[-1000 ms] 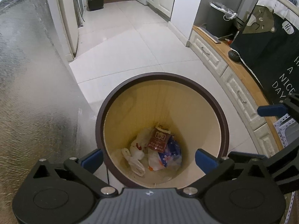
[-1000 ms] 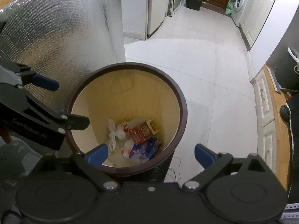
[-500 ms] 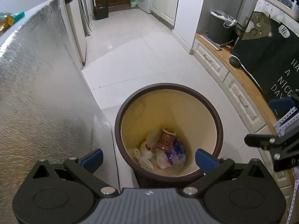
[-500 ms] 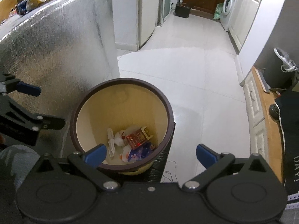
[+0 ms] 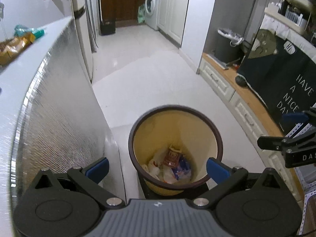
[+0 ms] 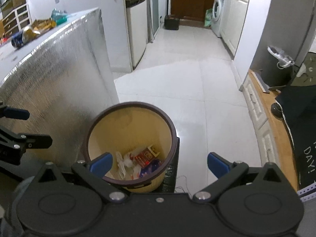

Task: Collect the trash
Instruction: 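Lift both open tools out of the bin and return to the counter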

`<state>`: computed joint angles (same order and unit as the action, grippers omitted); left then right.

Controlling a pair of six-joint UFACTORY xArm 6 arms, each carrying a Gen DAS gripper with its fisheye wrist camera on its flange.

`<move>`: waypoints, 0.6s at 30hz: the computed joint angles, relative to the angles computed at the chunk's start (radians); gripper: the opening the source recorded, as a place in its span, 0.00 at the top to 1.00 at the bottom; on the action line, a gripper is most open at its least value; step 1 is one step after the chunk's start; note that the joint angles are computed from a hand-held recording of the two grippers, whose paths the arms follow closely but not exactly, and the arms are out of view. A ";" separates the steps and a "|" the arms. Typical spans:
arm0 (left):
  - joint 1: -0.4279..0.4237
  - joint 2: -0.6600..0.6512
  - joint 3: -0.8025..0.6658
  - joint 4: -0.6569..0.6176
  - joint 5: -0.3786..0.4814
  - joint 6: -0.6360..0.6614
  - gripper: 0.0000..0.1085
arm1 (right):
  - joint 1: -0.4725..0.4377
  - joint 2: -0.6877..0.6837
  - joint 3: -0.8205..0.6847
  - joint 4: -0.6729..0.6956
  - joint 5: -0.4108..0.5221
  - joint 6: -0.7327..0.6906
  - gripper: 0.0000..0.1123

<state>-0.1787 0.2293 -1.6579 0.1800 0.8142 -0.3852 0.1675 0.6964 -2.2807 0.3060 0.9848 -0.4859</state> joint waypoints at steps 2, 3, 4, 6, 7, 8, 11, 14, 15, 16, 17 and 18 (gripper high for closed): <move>-0.002 -0.024 0.017 0.015 -0.019 -0.006 0.05 | 0.001 -0.052 0.072 0.007 -0.055 0.001 0.08; -0.003 -0.035 0.026 0.023 -0.031 -0.008 0.05 | 0.001 -0.072 0.097 0.012 -0.077 0.001 0.08; -0.005 -0.045 0.033 0.032 -0.041 -0.011 0.05 | -0.001 -0.089 0.118 0.021 -0.090 -0.005 0.08; -0.007 -0.066 0.046 0.049 -0.062 -0.020 0.05 | -0.003 -0.120 0.151 0.035 -0.119 -0.008 0.08; -0.007 -0.077 0.053 0.055 -0.075 -0.025 0.05 | -0.003 -0.132 0.163 0.042 -0.131 -0.009 0.08; -0.007 -0.086 0.059 0.060 -0.086 -0.027 0.05 | -0.003 -0.144 0.174 0.049 -0.140 -0.010 0.08; -0.004 -0.125 0.083 0.079 -0.115 -0.028 0.05 | -0.001 -0.171 0.199 0.066 -0.173 -0.008 0.08; 0.003 -0.167 0.112 0.076 -0.143 -0.009 0.05 | 0.004 -0.204 0.232 0.097 -0.213 -0.003 0.08; 0.007 -0.182 0.121 0.090 -0.150 -0.016 0.05 | 0.007 -0.212 0.240 0.110 -0.227 -0.004 0.08; 0.009 -0.195 0.130 0.109 -0.155 -0.026 0.05 | 0.012 -0.216 0.243 0.116 -0.237 0.002 0.08; 0.014 -0.209 0.137 0.129 -0.162 -0.033 0.05 | 0.017 -0.220 0.246 0.121 -0.249 0.008 0.08; 0.019 -0.222 0.143 0.145 -0.170 -0.038 0.05 | 0.024 -0.224 0.251 0.124 -0.266 0.014 0.08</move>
